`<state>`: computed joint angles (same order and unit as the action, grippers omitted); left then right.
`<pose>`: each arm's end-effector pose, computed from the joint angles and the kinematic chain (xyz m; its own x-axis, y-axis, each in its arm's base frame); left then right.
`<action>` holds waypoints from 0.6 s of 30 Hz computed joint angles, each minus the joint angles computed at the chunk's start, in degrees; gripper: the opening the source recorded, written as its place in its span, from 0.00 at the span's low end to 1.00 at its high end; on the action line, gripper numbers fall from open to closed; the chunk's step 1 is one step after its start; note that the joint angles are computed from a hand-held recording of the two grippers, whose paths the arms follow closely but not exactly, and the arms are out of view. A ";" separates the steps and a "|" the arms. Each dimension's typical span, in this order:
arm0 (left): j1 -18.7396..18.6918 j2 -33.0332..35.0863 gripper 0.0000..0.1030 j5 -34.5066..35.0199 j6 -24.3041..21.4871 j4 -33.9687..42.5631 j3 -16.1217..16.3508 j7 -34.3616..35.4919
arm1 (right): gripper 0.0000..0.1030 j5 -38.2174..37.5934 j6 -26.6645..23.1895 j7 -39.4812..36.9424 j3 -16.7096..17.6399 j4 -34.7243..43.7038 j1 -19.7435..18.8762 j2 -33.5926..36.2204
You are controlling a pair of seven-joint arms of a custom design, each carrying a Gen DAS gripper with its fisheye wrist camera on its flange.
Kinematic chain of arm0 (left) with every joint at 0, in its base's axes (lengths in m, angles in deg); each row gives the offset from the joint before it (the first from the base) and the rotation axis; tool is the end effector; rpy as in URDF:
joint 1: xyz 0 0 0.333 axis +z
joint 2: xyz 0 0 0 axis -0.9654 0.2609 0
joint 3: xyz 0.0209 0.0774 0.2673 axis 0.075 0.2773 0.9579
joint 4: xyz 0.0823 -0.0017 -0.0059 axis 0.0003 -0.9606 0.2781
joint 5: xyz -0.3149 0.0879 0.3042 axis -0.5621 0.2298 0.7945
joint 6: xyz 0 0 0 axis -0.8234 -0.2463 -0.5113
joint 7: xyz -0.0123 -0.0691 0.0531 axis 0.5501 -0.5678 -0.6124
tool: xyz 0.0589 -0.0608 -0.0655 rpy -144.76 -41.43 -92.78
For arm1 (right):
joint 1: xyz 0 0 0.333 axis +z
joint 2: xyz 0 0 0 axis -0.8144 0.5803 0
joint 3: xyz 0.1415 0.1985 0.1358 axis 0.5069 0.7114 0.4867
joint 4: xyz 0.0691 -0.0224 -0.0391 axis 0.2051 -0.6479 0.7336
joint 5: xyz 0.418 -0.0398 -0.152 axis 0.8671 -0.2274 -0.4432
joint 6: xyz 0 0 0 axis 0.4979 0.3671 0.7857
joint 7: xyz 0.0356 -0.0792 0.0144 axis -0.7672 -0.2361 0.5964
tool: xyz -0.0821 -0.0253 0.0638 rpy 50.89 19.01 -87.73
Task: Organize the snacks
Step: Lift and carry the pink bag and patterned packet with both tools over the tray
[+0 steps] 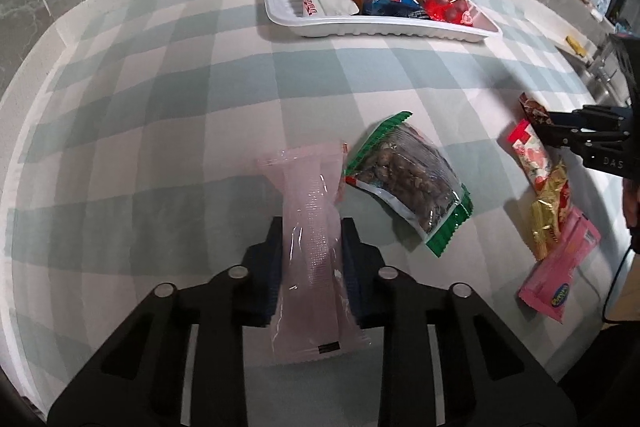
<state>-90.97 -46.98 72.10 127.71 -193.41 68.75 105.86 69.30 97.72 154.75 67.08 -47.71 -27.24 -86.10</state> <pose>0.4310 -0.1707 0.3733 -0.3853 -0.9212 0.0550 -0.8416 0.3263 -0.4305 0.4066 0.3160 0.4776 0.1130 -0.9808 -0.1587 -0.9649 -0.0702 -0.2533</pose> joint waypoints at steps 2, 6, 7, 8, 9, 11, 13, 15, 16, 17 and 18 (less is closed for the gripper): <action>-0.61 -0.63 0.21 -1.30 -0.36 -0.39 0.99 0.70 | 0.31 1.59 1.09 0.11 -0.66 -1.16 0.17 -1.14; -1.53 -2.05 0.21 -4.16 -0.97 -1.20 2.57 2.40 | 0.31 4.84 3.15 1.15 -1.62 -3.47 0.39 -3.89; -1.17 -2.50 0.21 -4.24 -0.98 -1.39 2.32 2.08 | 0.31 5.49 3.45 1.29 -1.85 -3.86 0.41 -4.45; -1.38 -2.76 0.21 -4.78 -1.32 -1.35 2.68 2.56 | 0.31 5.78 3.72 1.68 -1.87 -4.25 0.29 -5.08; -1.31 -3.13 0.21 -5.19 -1.38 -1.36 2.86 2.73 | 0.31 5.96 3.90 1.86 -1.88 -4.36 0.21 -5.31; -1.48 -3.56 0.21 -6.19 -1.76 -1.15 3.41 3.30 | 0.31 6.76 4.37 2.12 -2.16 -4.74 0.22 -5.94; -1.29 -3.53 0.21 -6.97 -1.84 -0.51 3.67 3.65 | 0.31 7.42 4.90 2.27 -2.36 -4.78 0.22 -6.09; -1.63 -3.22 0.21 -8.53 -2.01 0.40 4.44 4.55 | 0.31 7.89 5.54 2.46 -2.46 -4.79 0.14 -6.06; -1.59 -3.00 0.21 -9.04 -2.04 0.83 4.53 4.86 | 0.31 8.37 5.94 2.42 -2.63 -4.72 0.22 -5.95; -1.65 -2.51 0.21 -9.60 -2.23 1.54 4.78 5.43 | 0.31 8.73 6.28 2.38 -2.77 -4.58 0.23 -5.77; -1.57 -2.00 0.21 -10.02 -2.26 2.26 4.77 5.79 | 0.31 8.90 6.59 2.41 -2.80 -4.36 0.16 -5.50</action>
<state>-92.54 -48.97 62.09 125.44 -191.15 73.52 111.65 78.20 104.31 157.16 64.28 -52.07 -27.08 -91.60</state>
